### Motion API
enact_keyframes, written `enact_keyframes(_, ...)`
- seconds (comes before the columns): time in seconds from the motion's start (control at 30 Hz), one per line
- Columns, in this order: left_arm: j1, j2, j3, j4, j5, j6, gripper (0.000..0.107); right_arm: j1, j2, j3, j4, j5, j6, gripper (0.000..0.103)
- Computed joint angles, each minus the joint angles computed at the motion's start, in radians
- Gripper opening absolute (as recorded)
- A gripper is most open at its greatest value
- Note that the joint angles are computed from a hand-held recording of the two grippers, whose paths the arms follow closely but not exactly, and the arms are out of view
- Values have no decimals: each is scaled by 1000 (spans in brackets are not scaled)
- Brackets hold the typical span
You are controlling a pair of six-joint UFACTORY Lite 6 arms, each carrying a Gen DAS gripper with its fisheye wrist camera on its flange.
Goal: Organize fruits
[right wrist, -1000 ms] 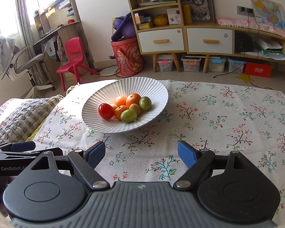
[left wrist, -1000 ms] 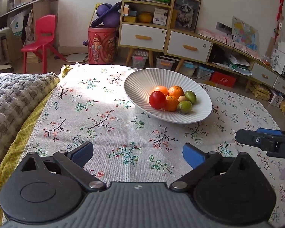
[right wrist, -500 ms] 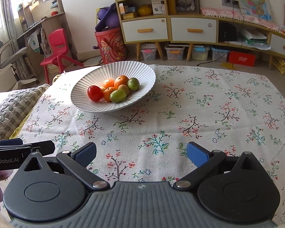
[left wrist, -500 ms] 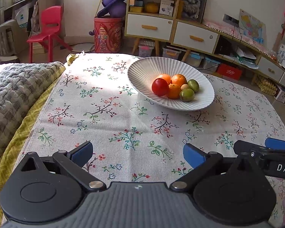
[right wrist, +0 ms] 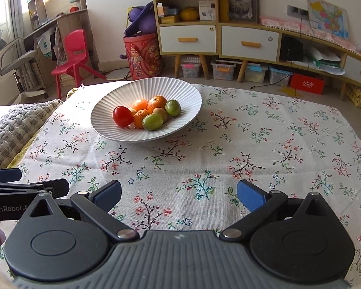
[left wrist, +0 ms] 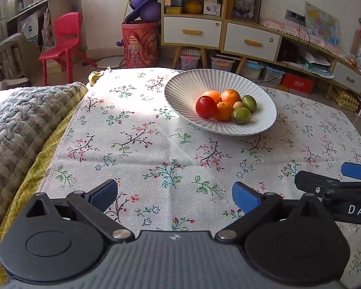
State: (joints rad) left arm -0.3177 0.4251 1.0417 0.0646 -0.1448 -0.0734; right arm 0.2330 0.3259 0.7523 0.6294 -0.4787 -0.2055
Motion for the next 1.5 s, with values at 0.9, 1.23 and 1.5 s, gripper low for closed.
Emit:
enact_keyframes(0.9,-10,-17,-27,-110,-11,123,92,20,-1,2,56,-23,-53,102)
enact_keyframes(1.23,-10,-16,-26,-113,-12,128,92,22,0,3,59,-23,-55,102)
enact_keyframes(1.5,-10,-17,-27,-116,-12,130,92,21,0,3,58,-22,-54,102)
